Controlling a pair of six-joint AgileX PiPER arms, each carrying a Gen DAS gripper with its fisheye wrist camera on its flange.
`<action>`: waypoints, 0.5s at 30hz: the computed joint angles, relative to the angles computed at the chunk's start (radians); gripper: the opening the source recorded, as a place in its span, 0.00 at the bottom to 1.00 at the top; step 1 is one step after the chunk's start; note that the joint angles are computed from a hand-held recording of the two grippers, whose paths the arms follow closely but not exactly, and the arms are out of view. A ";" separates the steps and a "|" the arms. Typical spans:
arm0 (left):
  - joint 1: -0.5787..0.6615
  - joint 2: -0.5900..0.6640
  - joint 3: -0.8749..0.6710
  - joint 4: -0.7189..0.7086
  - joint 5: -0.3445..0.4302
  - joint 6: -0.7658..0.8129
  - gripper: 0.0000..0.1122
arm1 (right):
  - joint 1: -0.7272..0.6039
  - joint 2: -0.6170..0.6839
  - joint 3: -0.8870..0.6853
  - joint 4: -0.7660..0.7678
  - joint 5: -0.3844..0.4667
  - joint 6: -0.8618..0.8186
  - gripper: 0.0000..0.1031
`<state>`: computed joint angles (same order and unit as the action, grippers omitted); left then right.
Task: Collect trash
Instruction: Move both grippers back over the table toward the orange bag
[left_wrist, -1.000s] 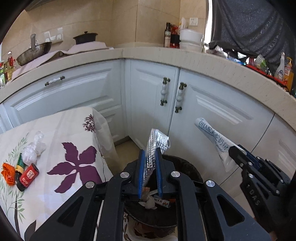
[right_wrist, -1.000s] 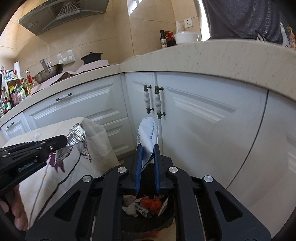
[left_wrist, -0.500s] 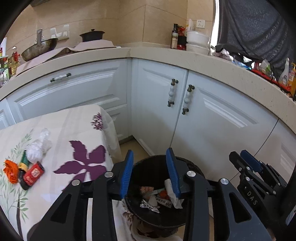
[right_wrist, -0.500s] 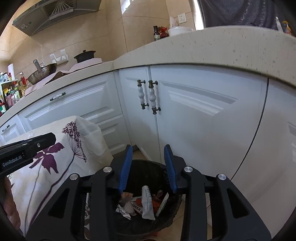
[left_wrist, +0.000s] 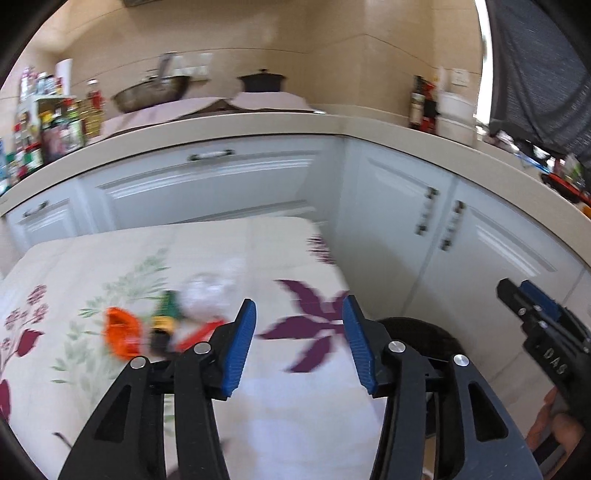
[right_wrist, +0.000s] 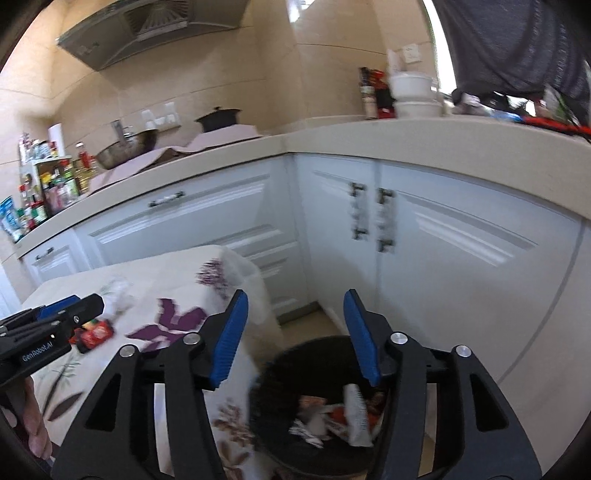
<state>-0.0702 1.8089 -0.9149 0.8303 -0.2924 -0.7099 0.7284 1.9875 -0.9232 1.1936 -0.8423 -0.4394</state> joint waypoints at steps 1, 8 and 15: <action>0.026 0.001 -0.001 0.005 -0.001 0.000 0.44 | 0.008 0.011 -0.036 0.011 0.015 -0.032 0.51; 0.188 0.053 -0.057 0.135 0.001 -0.099 0.47 | 0.057 0.104 -0.286 0.119 0.116 -0.239 0.52; 0.283 0.131 -0.144 0.350 -0.006 -0.285 0.47 | 0.103 0.215 -0.521 0.279 0.170 -0.483 0.52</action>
